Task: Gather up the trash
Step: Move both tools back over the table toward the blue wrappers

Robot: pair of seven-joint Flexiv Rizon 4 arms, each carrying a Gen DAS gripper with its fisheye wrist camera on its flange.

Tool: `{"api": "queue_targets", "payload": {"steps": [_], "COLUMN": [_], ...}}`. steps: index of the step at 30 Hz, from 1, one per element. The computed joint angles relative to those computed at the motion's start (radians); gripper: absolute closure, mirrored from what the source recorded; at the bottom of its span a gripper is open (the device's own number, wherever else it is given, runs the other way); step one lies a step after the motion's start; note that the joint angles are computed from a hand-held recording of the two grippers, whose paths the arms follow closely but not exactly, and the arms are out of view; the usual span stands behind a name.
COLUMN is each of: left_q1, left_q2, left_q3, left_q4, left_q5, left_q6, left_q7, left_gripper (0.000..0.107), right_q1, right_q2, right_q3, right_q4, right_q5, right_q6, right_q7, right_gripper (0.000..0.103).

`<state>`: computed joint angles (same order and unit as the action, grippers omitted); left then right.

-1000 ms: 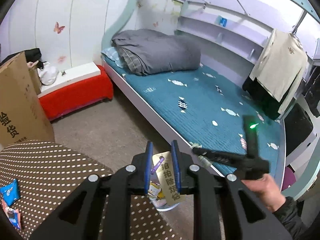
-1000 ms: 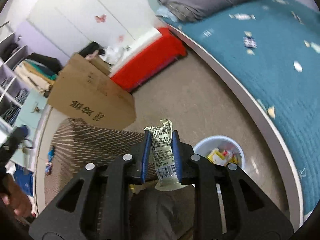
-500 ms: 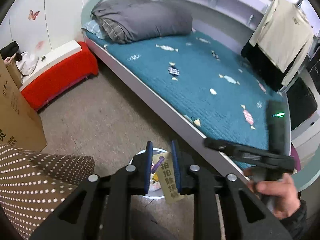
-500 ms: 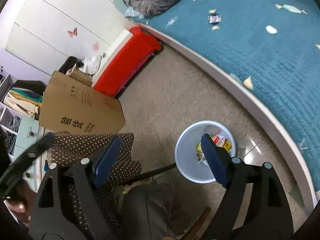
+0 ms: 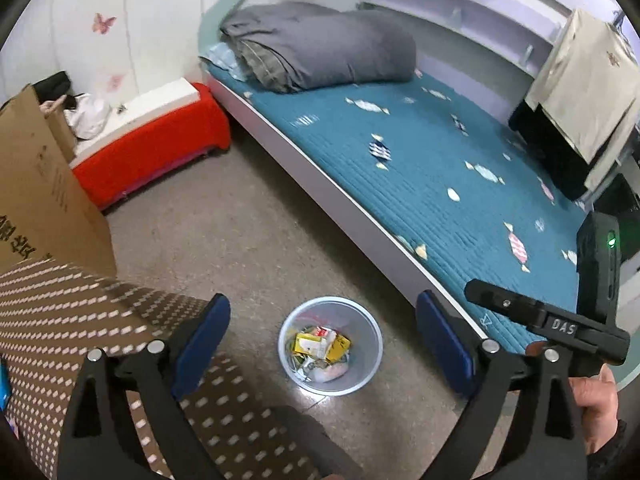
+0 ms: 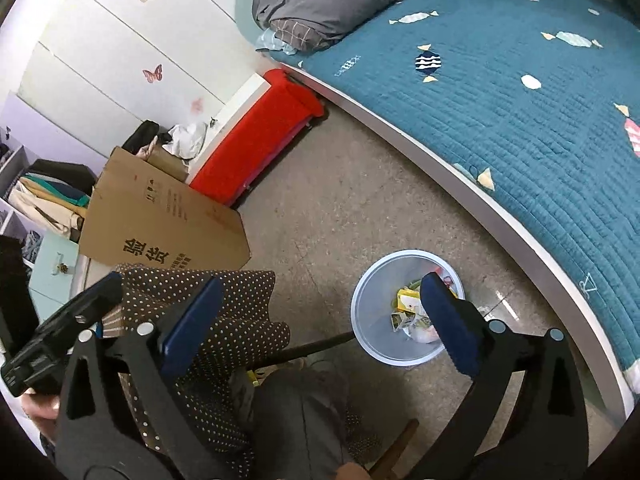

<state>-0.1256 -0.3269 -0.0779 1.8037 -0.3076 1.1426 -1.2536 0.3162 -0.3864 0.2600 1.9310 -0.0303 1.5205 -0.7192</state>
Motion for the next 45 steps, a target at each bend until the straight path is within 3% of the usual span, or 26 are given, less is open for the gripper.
{"api": "queue_targets", "payload": {"steps": [13, 21, 27, 30, 36, 40, 45], "left_q1": [0.027, 0.018, 0.037, 0.060, 0.169, 0.231, 0.306], "left_q2": [0.215, 0.326, 0.404, 0.438, 0.499, 0.520, 0.528], "left_q3": [0.006, 0.066, 0.134, 0.163, 0.215, 0.255, 0.285], "left_q4": [0.234, 0.356, 0.437, 0.474, 0.532, 0.558, 0.575], "left_q5": [-0.162, -0.236, -0.256, -0.236, -0.090, -0.048, -0.006], "left_q6": [0.176, 0.265, 0.289, 0.316, 0.338, 0.328, 0.317], "left_q7": [0.138, 0.195, 0.192, 0.168, 0.055, 0.033, 0.017], "left_gripper": [0.013, 0.012, 0.012, 0.012, 0.012, 0.012, 0.012], "right_q1": [0.148, 0.221, 0.253, 0.274, 0.338, 0.373, 0.446], "right_q2": [0.066, 0.079, 0.051, 0.015, -0.102, -0.229, -0.378], "right_q3": [-0.088, -0.097, -0.061, -0.034, 0.005, 0.055, 0.044], "right_q4": [-0.031, -0.103, -0.187, -0.262, -0.459, -0.664, -0.905], "right_q5": [-0.167, -0.305, -0.338, -0.341, -0.339, -0.290, -0.264], "right_q6": [-0.052, -0.121, -0.183, -0.236, -0.343, -0.459, -0.602], "right_q7": [0.066, 0.073, 0.016, -0.059, -0.284, -0.508, -0.694], "right_gripper": [0.006, 0.006, 0.006, 0.006, 0.006, 0.006, 0.006]}}
